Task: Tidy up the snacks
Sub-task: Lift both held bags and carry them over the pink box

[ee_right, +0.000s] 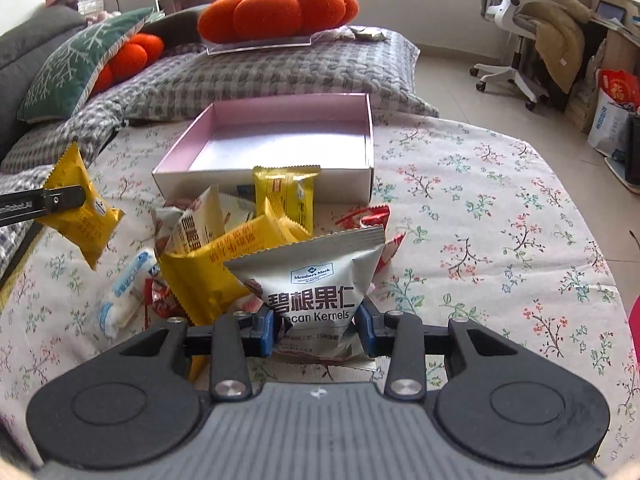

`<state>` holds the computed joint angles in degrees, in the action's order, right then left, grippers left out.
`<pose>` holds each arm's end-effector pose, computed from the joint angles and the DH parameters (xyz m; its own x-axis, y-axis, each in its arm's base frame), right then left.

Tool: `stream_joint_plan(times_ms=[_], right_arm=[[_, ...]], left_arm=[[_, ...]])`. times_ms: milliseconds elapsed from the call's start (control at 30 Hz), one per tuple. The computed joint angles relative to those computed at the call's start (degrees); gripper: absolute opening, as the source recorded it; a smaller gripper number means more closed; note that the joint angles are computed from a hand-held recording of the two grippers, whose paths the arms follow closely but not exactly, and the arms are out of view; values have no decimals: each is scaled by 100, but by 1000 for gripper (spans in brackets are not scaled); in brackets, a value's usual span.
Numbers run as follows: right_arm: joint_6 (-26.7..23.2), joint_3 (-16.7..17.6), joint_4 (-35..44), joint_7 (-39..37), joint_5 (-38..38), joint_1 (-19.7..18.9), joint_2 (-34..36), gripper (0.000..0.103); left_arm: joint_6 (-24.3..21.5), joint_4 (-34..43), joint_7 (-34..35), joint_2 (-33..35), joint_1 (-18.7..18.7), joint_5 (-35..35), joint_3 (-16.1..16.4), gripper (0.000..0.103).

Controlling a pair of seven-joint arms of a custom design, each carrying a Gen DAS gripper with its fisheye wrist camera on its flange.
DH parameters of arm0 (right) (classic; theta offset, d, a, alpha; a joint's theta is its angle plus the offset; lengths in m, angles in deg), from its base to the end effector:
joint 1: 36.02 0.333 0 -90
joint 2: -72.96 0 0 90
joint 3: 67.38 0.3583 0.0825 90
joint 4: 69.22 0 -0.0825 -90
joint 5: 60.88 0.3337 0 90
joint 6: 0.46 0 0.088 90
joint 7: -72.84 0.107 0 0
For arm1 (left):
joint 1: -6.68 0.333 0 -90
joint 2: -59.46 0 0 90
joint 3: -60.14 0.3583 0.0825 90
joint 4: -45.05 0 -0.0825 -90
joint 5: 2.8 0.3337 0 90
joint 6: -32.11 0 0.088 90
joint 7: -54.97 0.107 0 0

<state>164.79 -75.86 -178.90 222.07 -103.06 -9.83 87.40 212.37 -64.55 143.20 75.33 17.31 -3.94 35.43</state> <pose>0.5754 0.2342 0.5055 -0.0271 -0.9972 -0.0690 -0.6901 0.0686 -0.7205 0.6194 -0.1180 0.5525 -0.1986 -0.9676 0.1560 -0.5744 -0.0141 -0.8185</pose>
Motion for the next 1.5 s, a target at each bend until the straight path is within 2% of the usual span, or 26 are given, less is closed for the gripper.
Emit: stream_joint_plan(times_ms=[67,133,233,267,367,500,567,700,800,867,967,1100,1233,1333,1500], right_arm=[[23,-9,27,0,7,-11,5,36],[56,-26,57,-11,6,-22,7,36],[48,-32,173,-106,168,-99,54,36],[7,-55,235,-114,214,-107,85,36],[-68,-79,462,-223,446,-177,221,36],[-80,-83,960,-668,886,-247,532,36],[-68,-201,1191,-791,991,-173,678,36],[-206,-126,1688,-1291,1700,-295,1029,36],[-289,-169,2061,-1594,2121,-327,1288,36],[-347,-305,2338,-1683,2239,-264,1471,36],[-418,-277,2738,-1904,2576,-330,1747,36],[-525,-383,3191,-2084,2802,-261,2078,36],[-588,-467,3459,-2159,2940,-231,2286,36],[-507,-443,3538,-2266,3047,-257,2388,37],[-506,-587,3582,-2334,3055,-127,2441,41]], left_arm=[[48,28,190,20,321,-175,-416,26],[45,110,238,38,339,-173,-468,26],[-230,462,394,218,550,-405,-787,26],[-338,626,388,289,449,-428,-704,26],[-538,1207,181,544,-233,-177,-18,26],[-764,1915,240,964,-337,-357,-101,26],[-818,2278,126,1186,-567,-284,101,26],[-1147,2953,18,1659,-724,-327,138,26],[-999,3206,15,1880,-914,-152,321,26],[-901,3272,-5,1973,-927,-90,315,26],[-926,3479,21,2193,-845,-91,159,26],[-975,3716,-74,2406,-1059,136,435,26],[-1176,3962,-10,2627,-1036,190,385,27],[-1061,3923,-14,2623,-1143,347,573,28],[-1074,3943,3,2620,-1006,256,370,35]])
